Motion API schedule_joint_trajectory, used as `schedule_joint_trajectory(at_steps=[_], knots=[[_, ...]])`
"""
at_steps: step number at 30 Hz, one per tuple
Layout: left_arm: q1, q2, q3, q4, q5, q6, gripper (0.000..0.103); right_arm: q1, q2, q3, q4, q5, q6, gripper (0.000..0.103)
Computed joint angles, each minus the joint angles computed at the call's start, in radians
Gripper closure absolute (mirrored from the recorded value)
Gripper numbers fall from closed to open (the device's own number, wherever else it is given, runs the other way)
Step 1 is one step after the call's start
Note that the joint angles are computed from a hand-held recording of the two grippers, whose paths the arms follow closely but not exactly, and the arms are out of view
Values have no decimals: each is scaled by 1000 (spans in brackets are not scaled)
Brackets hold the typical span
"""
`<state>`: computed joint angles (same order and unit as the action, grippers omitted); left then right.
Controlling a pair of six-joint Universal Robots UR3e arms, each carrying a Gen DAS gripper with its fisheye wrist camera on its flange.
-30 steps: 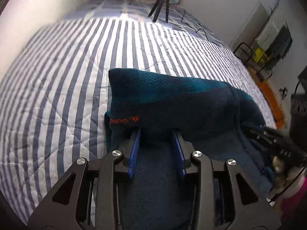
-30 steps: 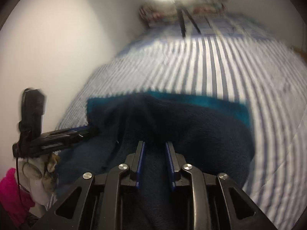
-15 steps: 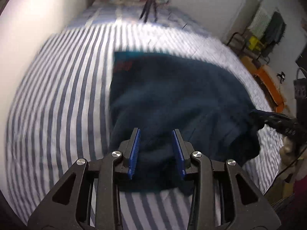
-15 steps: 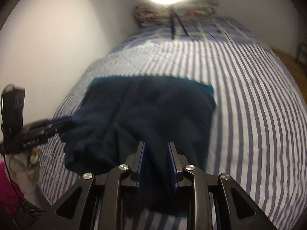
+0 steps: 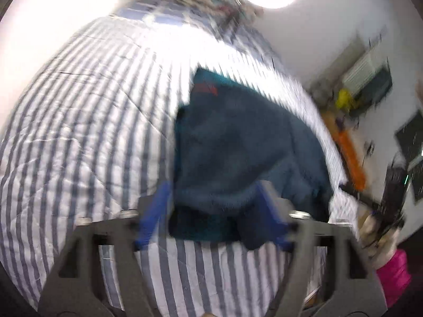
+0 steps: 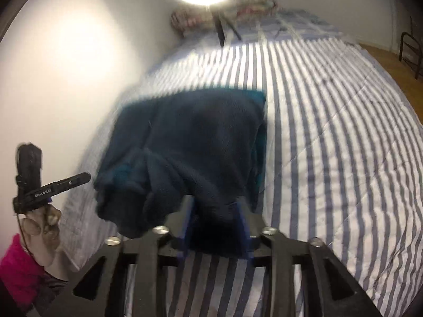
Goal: Fold large clothes
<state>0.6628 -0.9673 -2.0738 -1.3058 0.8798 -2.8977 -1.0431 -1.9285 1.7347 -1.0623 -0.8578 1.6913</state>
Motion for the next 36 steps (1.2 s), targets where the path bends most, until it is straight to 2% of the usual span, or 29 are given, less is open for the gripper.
schedule_joint_trajectory(at_steps=[1, 2, 6, 9, 12, 14, 17, 21, 24, 26, 29, 30, 32, 34, 36], knots=[[39, 1, 6, -29, -29, 1, 18, -15, 8, 3, 0, 24, -2, 29], [74, -16, 12, -55, -59, 2, 18, -21, 24, 2, -8, 42, 11, 20], [98, -173, 33, -46, -129, -54, 18, 45, 179, -47, -61, 47, 138, 17], [30, -347, 70, 26, -135, -98, 18, 116, 236, -39, -161, 37, 219, 15], [-18, -454, 75, 111, -146, -162, 18, 167, 294, -20, -244, 30, 285, 13], [-40, -505, 65, 171, -154, -207, 18, 190, 348, -21, -270, 33, 323, 13], [-57, -569, 65, 219, -159, -210, 18, 222, 437, -53, -275, 38, 375, 13], [-94, -627, 80, 292, -163, -218, 18, 258, 469, -16, -356, 49, 413, 11], [-120, -673, 94, 359, -166, -266, 20, 278, 505, -25, -351, 90, 418, 11], [-170, -728, 141, 412, -143, -312, 27, 303, 555, -59, -307, 113, 413, 21], [-214, -764, 177, 450, -101, -336, 34, 342, 548, -41, -364, 111, 440, 25], [-226, -770, 187, 462, -88, -344, 38, 352, 551, -45, -363, 110, 442, 31], [-242, -774, 203, 473, -78, -355, 58, 366, 548, -56, -360, 111, 457, 53], [-272, -768, 224, 499, -37, -382, 67, 374, 501, -52, -369, 100, 450, 66], [-316, -760, 257, 518, 23, -392, 72, 403, 476, -53, -431, 89, 474, 72]])
